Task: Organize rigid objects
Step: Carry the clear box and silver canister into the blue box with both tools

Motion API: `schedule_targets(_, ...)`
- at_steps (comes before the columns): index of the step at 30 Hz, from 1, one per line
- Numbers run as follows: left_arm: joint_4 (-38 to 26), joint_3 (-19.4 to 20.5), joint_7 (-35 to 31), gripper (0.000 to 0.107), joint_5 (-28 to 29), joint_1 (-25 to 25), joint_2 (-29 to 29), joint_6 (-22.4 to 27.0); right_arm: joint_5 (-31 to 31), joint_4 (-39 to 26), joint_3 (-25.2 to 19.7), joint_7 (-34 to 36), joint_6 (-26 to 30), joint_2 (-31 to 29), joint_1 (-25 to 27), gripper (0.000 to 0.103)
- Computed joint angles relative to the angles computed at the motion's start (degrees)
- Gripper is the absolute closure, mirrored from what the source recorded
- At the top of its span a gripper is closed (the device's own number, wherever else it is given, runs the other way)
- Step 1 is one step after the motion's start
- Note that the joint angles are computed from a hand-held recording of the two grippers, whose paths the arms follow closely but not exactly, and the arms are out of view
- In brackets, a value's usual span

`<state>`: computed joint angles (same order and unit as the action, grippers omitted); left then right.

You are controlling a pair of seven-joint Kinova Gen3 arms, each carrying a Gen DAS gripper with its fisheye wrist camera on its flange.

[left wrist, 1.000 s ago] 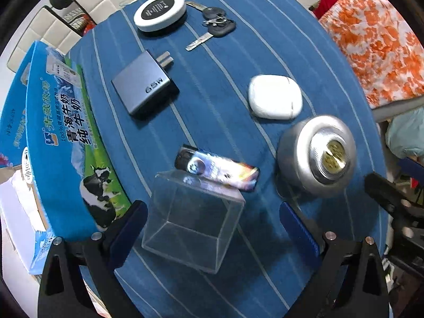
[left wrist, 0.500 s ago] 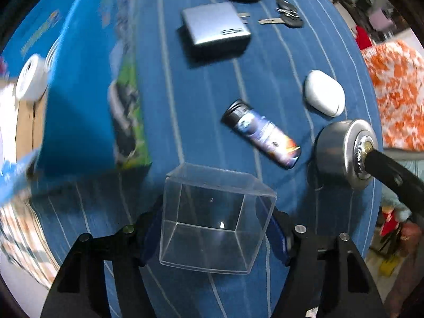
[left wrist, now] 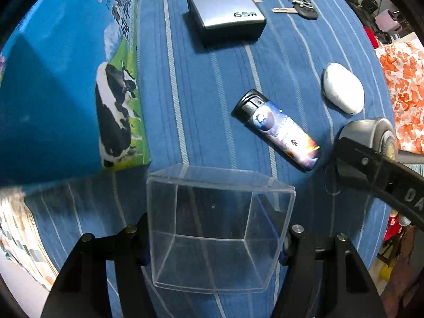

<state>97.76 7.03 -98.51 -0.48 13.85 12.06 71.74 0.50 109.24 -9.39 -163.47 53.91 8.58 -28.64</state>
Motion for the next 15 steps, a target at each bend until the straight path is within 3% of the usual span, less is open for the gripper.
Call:
schedule_targets(7,0.2,-0.3,-5.2,0.045,2.2,-2.2,-6.4,0.9,3.2,-2.2,-1.7,-4.8,6.1,-3.2,-2.7,0.029)
schedule_targets(15,-6.2,-1.7,-12.8,0.045,7.4,-6.4,-11.0,5.2,10.2,-12.7,-4.7,-9.3,18.2,-5.6,-6.5,0.03)
